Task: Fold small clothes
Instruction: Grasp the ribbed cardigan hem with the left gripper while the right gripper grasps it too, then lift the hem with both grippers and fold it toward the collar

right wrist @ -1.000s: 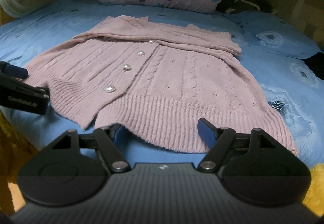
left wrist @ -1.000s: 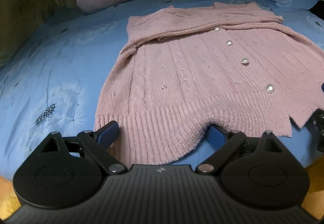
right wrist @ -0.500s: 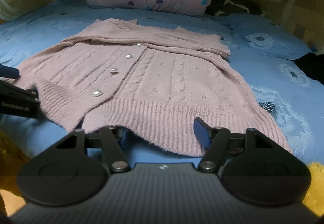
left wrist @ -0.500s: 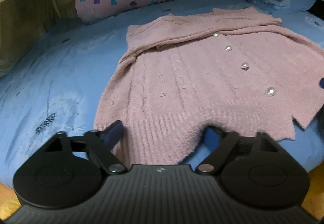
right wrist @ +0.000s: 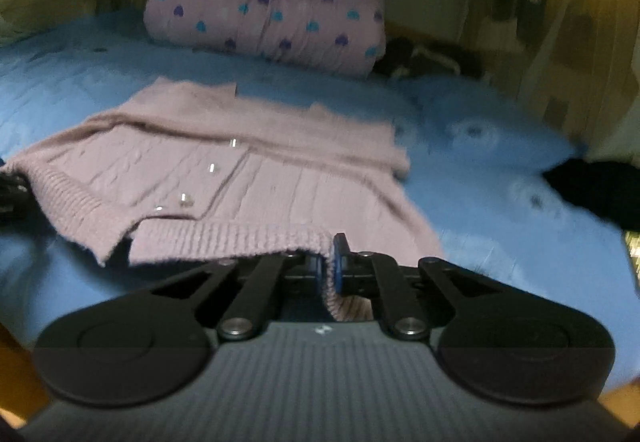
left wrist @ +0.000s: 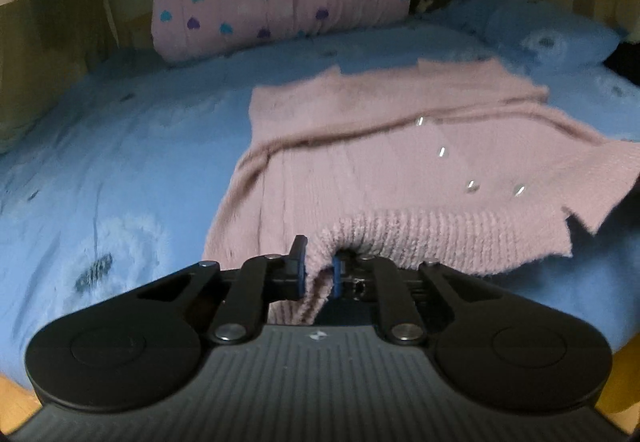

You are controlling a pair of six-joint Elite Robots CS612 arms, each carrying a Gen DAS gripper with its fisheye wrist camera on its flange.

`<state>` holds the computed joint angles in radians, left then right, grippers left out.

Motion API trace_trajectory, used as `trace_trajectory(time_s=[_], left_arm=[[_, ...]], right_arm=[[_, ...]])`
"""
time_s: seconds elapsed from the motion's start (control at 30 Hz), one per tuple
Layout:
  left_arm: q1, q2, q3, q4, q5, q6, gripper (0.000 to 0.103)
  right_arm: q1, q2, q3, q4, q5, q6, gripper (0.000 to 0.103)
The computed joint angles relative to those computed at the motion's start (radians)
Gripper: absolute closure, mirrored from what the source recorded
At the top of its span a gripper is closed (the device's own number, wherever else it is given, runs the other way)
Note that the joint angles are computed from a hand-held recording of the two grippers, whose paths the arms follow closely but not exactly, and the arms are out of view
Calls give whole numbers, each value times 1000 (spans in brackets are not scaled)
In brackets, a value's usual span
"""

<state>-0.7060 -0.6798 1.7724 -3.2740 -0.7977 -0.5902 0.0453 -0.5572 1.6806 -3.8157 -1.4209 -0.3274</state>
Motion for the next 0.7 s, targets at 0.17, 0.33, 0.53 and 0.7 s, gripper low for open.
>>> trace_trajectory(time_s=[0.17,0.33,0.53,0.7], left_arm=[[9,-6,-4,-46,-20,9,89],[14,0,-28,-66,9,48,91],[20,11,-67,-95,35,121,92],[35,19,-102,-91,23,153,92]], right_arm=[[2,-2,-19,-13,4,-23,95],[4,-3,-35,-17,-1,-16,95],[11,2,-67,-37,5,-29,96],[7,6,-102,-33,48,-16,96]])
